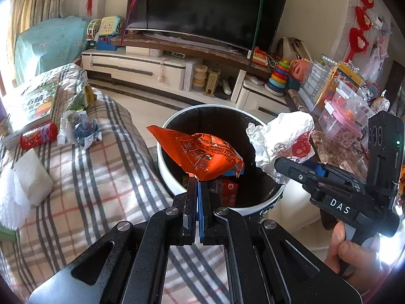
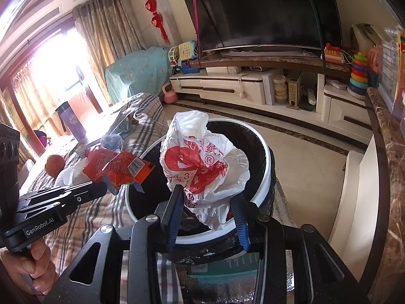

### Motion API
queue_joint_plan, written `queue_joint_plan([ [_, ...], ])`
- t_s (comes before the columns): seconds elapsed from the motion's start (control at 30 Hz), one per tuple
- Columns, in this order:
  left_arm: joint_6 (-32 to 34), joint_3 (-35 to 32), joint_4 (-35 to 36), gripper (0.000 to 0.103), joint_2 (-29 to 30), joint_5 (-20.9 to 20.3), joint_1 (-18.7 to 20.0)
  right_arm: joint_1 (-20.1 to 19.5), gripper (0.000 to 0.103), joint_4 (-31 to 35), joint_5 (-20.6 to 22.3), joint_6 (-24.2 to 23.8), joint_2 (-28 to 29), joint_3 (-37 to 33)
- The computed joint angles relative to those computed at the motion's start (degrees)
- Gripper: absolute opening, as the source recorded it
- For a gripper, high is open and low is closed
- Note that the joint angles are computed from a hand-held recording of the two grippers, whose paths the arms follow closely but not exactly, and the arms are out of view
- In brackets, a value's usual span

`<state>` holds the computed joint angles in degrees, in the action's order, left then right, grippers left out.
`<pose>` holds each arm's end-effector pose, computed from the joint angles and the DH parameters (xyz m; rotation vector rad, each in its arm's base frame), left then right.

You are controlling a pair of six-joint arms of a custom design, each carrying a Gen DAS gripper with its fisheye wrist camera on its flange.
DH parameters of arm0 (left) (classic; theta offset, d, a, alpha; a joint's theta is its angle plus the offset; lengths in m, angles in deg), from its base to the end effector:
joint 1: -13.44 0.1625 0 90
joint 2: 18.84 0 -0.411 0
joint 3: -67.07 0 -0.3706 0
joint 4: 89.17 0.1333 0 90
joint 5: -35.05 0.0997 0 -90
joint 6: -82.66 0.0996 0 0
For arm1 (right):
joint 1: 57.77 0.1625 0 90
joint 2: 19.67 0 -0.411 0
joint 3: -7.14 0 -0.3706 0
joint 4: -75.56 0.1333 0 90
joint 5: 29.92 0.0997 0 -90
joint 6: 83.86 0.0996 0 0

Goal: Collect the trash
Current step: 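Lift both items over the bin and open both grippers to drop them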

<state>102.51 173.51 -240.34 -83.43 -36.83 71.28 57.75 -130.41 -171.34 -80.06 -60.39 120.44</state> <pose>-0.1685 -0.5766 0.2301 1.1668 2.5663 -0.5251 0.2816 -0.4612 0.1004 0.0006 -2.2563 1.1230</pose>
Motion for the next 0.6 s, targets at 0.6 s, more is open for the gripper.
queue_joint_plan([
  [0.6,-0.7,-2.8,1.2,0.001,3.8,0.2,-0.1,-1.5,0.041,4.7,0.1,0.2,-0.4,-1.5],
])
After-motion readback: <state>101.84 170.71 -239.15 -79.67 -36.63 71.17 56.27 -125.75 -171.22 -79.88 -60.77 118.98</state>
